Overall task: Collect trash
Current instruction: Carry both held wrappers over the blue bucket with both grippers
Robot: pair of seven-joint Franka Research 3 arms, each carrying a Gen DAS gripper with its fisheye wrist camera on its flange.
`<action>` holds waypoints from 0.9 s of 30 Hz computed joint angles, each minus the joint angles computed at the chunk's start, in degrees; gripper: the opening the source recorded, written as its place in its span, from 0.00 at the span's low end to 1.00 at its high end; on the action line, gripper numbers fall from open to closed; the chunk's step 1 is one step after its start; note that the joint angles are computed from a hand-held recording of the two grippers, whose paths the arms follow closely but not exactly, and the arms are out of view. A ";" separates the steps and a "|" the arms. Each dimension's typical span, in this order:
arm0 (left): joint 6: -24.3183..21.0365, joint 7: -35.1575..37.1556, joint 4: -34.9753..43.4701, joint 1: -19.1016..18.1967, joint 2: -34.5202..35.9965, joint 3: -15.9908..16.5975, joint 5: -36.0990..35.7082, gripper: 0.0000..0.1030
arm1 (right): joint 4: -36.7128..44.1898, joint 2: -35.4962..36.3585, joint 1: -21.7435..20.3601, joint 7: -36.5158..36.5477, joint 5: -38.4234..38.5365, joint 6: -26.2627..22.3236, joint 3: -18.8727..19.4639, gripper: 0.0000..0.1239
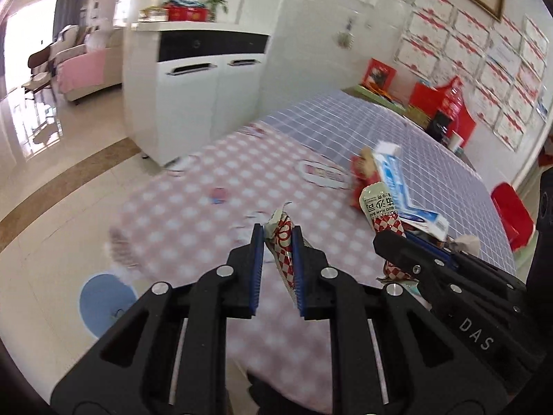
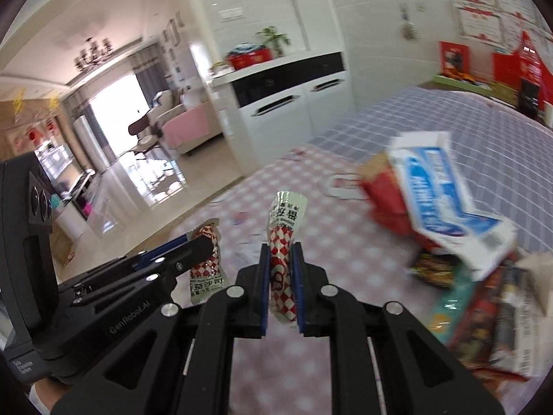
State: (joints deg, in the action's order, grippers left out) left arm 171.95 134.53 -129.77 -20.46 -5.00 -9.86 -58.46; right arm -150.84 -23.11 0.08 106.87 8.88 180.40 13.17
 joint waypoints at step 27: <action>0.95 -13.58 2.07 24.78 12.04 7.09 10.12 0.16 | 51.19 48.89 27.45 -9.68 0.06 -13.02 -5.74 0.10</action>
